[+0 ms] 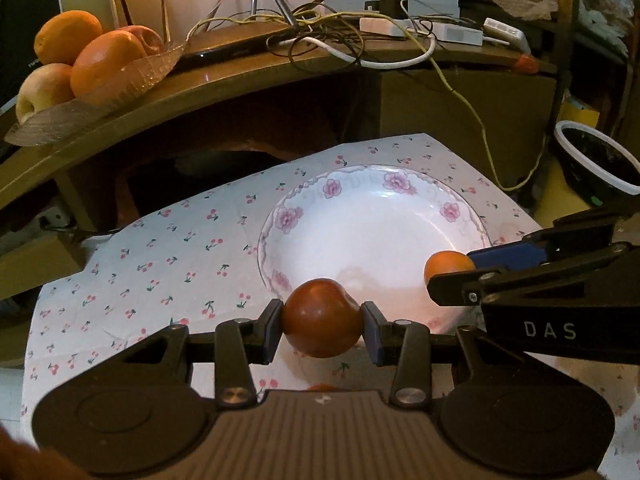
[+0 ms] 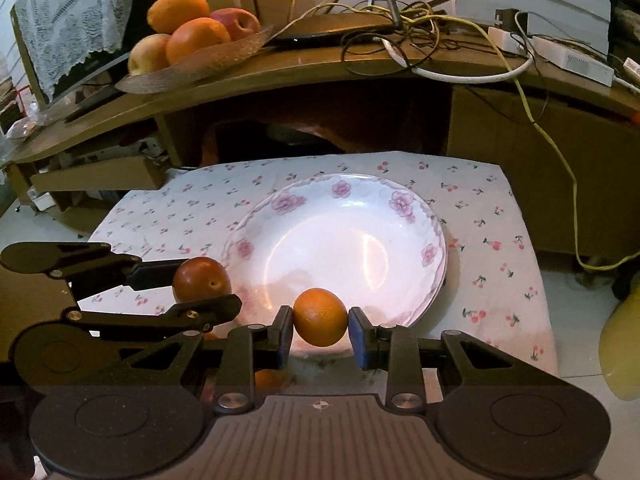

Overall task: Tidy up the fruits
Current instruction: 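Carry both fruits over the white plate and open both tools, then withdraw both open tools from the plate back to the fruit cluster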

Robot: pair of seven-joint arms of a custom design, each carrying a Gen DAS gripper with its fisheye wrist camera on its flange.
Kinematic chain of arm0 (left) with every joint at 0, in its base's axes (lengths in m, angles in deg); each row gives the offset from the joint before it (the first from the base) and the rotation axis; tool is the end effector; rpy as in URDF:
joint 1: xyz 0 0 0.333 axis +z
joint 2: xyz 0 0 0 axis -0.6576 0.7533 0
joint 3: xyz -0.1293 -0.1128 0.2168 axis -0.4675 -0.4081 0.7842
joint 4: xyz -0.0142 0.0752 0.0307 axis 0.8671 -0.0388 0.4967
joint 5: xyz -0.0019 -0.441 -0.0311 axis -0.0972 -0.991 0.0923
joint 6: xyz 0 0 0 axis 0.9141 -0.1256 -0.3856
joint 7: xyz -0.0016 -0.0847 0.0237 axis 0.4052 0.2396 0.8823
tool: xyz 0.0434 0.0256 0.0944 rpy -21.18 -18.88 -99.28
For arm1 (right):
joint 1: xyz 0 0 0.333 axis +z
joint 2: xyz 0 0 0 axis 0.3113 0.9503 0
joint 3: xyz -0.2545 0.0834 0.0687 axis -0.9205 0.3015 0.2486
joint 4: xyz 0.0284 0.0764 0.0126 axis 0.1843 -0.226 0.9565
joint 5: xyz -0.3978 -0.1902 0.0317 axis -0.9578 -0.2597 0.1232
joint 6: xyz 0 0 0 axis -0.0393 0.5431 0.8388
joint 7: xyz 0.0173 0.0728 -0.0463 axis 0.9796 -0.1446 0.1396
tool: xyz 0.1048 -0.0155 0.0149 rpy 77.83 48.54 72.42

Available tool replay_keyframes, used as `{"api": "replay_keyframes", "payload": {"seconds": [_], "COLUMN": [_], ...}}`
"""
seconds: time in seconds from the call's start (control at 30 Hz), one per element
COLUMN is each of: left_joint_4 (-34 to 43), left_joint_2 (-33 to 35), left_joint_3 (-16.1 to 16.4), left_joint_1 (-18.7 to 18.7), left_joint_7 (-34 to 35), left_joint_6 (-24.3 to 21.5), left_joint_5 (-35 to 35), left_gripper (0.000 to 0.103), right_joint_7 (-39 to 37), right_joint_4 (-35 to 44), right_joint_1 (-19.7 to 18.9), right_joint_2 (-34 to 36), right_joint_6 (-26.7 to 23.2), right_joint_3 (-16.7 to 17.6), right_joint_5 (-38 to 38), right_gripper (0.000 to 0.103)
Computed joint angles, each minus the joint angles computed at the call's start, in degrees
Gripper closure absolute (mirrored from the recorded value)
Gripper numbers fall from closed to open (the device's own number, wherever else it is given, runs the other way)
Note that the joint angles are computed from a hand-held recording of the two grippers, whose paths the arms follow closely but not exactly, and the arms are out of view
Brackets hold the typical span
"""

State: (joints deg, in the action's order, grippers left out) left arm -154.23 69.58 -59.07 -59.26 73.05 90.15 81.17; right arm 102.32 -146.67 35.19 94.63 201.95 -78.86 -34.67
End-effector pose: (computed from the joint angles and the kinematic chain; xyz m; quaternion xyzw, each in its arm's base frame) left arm 0.6698 -0.3226 0.3080 -0.5164 0.7727 -0.2929 0.2247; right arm 0.6492 0.2057 0.3143 -0.7204 0.5937 -0.1723 0.3145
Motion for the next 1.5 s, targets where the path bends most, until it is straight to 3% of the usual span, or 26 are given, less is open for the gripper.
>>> {"api": "replay_keyframes", "payload": {"seconds": [0.6,0.97,1.2,1.27,1.5], "left_joint_4": [4.3,-0.4,-5.7,-6.8,-11.0], "left_joint_2": [3.8,-0.4,-4.6,-5.4,-8.1], "left_joint_3": [-2.8,-0.9,-1.9,-2.8,-5.4], "left_joint_1": [2.0,1.1,3.0,4.0,7.0], "left_joint_7": [4.2,2.4,2.0,3.1,7.2], "left_joint_6": [-0.8,2.2,3.7,3.8,4.0], "left_joint_5": [-5.3,-4.2,-4.5,-5.0,-7.8], "left_gripper": [0.055,0.051,0.047,0.047,0.047], "right_joint_7": [3.0,4.1,1.9,1.9,-3.1], "right_joint_4": [5.4,3.3,0.9,0.2,-1.8], "right_joint_1": [0.2,1.2,-0.8,-0.1,-2.8], "right_joint_2": [4.9,3.4,1.5,1.0,-0.3], "right_joint_6": [-2.3,0.0,2.1,2.9,3.5], "right_joint_3": [-1.8,-3.0,-0.8,-1.4,1.8], "right_joint_5": [-1.5,-3.0,-0.9,-1.2,1.3], "right_gripper": [0.07,0.066,0.064,0.064,0.058]}}
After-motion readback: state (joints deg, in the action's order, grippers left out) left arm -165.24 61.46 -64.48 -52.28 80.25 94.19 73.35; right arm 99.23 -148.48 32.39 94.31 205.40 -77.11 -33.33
